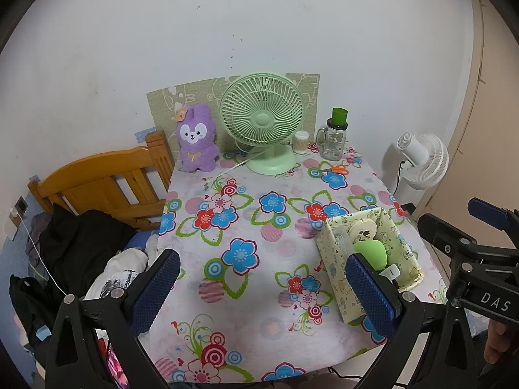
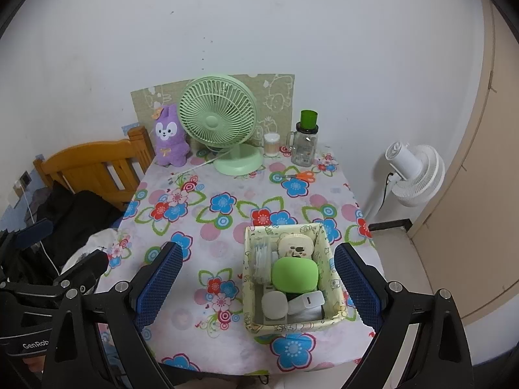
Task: Organize rigid objects
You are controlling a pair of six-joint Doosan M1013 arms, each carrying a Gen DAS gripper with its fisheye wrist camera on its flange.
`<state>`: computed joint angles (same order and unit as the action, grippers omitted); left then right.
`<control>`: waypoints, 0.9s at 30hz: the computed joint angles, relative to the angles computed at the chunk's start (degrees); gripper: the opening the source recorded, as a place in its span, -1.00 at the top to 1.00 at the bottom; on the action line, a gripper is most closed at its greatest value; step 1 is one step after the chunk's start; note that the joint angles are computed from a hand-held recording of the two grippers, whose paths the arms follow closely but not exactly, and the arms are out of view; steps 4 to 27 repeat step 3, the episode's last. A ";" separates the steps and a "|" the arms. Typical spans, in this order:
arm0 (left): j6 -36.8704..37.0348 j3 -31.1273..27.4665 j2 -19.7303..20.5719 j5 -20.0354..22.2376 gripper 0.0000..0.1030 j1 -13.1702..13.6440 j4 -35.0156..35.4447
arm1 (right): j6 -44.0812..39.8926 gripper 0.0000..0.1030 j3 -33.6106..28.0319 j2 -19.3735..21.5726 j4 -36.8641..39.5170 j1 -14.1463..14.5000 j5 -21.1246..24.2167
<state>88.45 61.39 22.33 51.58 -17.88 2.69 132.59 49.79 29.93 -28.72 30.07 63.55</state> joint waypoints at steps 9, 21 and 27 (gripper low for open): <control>0.41 -0.27 0.26 0.50 -1.00 0.12 -0.56 | -0.03 -0.87 -0.51 0.30 -0.01 0.01 0.65; 0.41 -0.27 0.26 0.50 -1.00 0.12 -0.56 | -0.03 -0.87 -0.51 0.30 -0.01 0.01 0.65; 0.41 -0.27 0.26 0.50 -1.00 0.12 -0.56 | -0.03 -0.87 -0.51 0.30 -0.01 0.01 0.65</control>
